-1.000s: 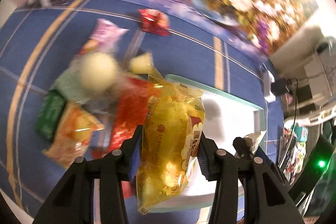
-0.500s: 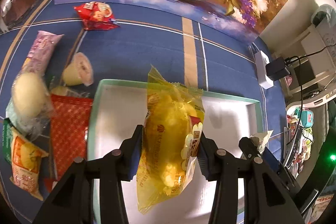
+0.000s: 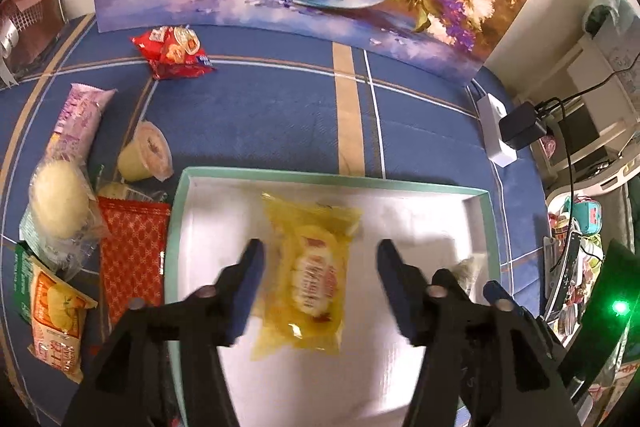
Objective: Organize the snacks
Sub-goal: 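Place the yellow bag in the tray with the left tool while the right tool places the white packet, then move both open tools back toward the snack pile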
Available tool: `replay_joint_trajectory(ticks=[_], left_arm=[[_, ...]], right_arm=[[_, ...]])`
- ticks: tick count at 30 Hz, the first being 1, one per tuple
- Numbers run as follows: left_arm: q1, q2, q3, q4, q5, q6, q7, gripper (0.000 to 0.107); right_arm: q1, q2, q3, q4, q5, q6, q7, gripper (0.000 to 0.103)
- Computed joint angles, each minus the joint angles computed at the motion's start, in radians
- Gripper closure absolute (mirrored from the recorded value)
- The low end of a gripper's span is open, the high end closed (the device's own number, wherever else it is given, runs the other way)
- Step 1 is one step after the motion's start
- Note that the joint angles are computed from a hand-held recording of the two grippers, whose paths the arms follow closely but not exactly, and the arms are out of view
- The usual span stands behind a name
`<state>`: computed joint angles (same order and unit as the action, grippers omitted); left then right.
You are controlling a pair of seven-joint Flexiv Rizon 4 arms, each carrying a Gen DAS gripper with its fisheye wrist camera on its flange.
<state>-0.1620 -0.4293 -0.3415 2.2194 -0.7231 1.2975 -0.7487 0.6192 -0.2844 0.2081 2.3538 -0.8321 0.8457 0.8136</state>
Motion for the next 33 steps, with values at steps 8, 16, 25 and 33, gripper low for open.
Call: replay_joint_trajectory(ticks=[8, 16, 25, 33], left_arm=[[0.006, 0.007, 0.031, 0.002, 0.048, 0.073, -0.066, 0.023], [0.07, -0.002, 0.002, 0.022, 0.093, 0.149, -0.107, 0.013], [0.116, -0.017, 0.017, 0.045, 0.225, 0.264, -0.166, 0.004], [0.182, -0.008, 0.009, 0.057, 0.313, 0.265, -0.237, 0.004]], right_arm=[[0.004, -0.014, 0.001, -0.012, 0.015, 0.012, -0.021, 0.023], [0.023, -0.012, -0.005, -0.027, -0.045, -0.015, -0.021, 0.0], [0.035, -0.041, 0.0, -0.074, -0.055, -0.042, -0.079, 0.0], [0.067, -0.036, -0.001, -0.103, -0.095, -0.099, -0.061, 0.0]])
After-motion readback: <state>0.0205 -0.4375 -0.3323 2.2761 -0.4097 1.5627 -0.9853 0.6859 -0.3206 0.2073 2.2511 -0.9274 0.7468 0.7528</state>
